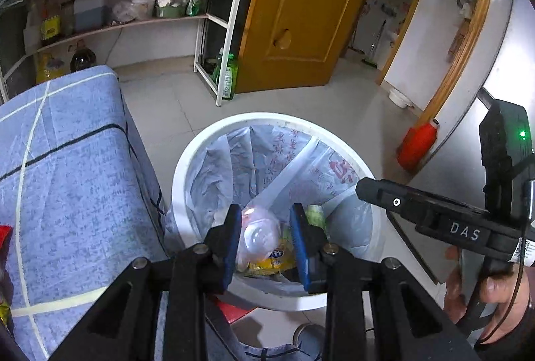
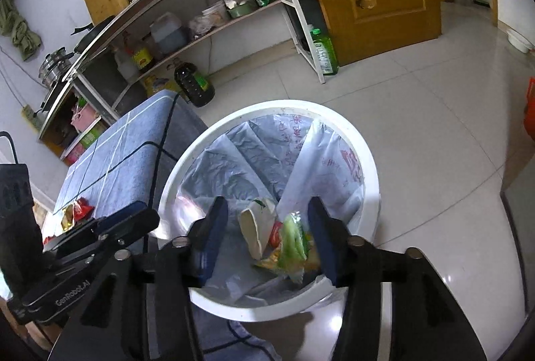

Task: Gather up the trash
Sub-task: 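Open both grippers to drop the cup and snack bag into the bin, then reach the left gripper to the red plastic bag and grasp it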

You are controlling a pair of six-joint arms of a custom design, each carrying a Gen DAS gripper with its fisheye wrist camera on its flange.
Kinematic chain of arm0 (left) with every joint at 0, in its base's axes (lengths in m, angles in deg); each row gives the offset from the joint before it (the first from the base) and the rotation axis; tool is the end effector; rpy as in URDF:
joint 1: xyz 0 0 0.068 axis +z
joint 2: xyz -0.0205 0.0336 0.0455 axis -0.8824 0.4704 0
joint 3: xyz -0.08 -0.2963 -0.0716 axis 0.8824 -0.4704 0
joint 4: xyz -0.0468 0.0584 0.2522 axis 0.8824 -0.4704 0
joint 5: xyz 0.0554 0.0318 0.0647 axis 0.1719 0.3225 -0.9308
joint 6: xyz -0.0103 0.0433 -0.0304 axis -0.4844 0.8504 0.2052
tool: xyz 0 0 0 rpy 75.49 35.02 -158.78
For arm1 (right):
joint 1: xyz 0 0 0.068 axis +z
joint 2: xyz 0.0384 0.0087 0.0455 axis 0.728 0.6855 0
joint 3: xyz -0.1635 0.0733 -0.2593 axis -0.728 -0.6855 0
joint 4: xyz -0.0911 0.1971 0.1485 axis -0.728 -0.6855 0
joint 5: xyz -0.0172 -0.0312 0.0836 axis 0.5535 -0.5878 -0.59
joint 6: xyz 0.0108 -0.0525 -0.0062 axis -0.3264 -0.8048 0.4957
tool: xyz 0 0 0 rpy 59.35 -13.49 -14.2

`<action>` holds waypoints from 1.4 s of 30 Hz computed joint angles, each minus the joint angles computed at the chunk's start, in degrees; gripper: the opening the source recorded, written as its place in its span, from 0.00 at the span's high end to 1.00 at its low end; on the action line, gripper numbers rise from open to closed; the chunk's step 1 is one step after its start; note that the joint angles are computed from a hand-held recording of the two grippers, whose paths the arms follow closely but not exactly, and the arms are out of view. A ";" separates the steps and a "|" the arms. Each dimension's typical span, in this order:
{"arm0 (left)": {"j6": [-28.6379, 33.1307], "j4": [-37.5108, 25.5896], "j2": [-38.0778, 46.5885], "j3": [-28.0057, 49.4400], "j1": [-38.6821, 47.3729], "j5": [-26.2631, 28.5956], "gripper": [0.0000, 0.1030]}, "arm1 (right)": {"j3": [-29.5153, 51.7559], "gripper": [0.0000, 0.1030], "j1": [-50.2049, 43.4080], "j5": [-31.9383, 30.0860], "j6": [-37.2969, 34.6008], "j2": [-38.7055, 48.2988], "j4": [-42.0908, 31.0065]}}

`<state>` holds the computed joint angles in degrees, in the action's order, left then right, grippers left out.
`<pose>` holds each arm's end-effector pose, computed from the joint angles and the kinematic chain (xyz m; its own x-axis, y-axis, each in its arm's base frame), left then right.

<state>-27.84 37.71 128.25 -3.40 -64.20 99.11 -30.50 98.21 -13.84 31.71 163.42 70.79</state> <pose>0.3466 -0.0381 0.1077 -0.5187 0.5291 -0.6715 0.8332 0.4890 -0.2583 0.2071 0.2248 0.1202 -0.4769 0.6613 -0.5790 0.5831 0.7309 0.3546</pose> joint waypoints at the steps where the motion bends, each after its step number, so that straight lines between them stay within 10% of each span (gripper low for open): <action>1: 0.16 -0.24 0.06 0.18 0.25 0.22 0.69 | 0.02 0.50 0.11 0.07 -0.10 -0.06 0.12; 18: 7.56 -9.16 -3.74 4.29 13.78 8.18 0.69 | 9.91 0.50 4.93 6.81 -12.42 0.47 2.35; 42: 5.91 -11.26 12.64 29.71 35.67 8.37 0.45 | 47.93 0.50 1.76 -11.29 -36.57 25.22 1.81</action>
<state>-21.93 26.45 140.88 26.31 -28.53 107.49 17.43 99.97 -25.14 -4.86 188.63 72.60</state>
